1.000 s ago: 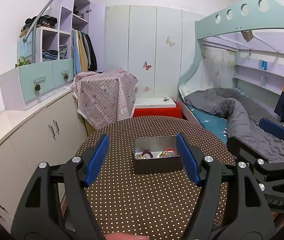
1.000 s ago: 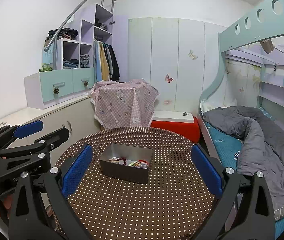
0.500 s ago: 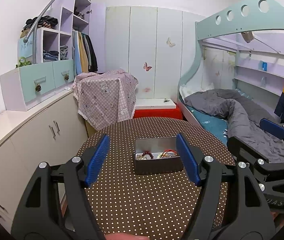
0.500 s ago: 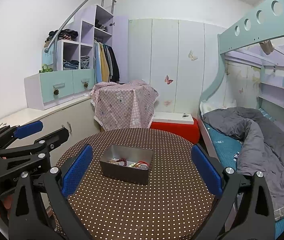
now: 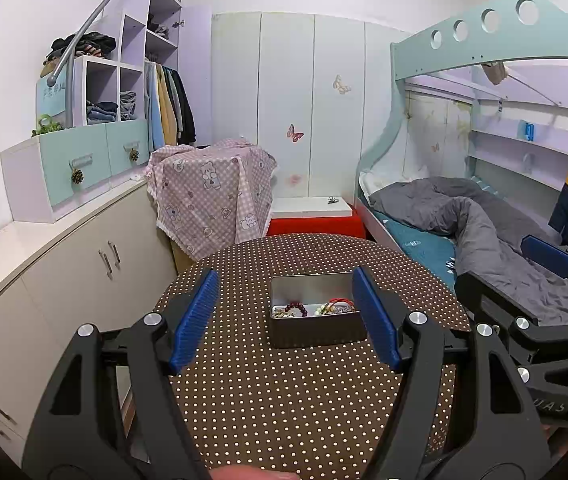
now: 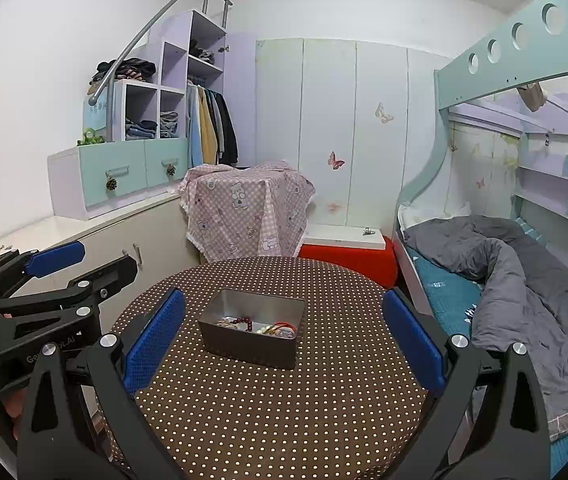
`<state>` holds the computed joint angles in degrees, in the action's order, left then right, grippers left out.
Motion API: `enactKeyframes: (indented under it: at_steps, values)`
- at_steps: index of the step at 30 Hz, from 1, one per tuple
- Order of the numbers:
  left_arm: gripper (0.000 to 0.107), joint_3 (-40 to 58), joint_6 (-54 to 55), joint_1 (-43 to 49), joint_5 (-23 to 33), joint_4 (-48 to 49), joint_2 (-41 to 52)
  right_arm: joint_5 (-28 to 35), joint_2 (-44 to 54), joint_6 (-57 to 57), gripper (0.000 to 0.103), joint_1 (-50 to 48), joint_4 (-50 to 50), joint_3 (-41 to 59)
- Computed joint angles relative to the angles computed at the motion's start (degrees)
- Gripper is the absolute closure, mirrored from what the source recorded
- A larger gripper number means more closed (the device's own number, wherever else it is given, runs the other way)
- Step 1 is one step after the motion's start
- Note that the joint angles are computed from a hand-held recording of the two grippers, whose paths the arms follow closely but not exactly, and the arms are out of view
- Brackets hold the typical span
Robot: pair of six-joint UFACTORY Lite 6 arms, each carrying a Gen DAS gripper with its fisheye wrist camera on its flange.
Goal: Organize jewelry
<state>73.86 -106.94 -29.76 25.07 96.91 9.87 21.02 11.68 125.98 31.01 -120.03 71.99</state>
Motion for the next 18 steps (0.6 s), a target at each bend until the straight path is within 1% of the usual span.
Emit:
enactKeyframes:
  at_steps: [18]
  values:
    - [0.038, 1.2, 2.6, -0.8, 1.0, -2.8, 0.5, -0.3, 0.1, -2.0, 0.008, 0.0, 2.1, 0.6]
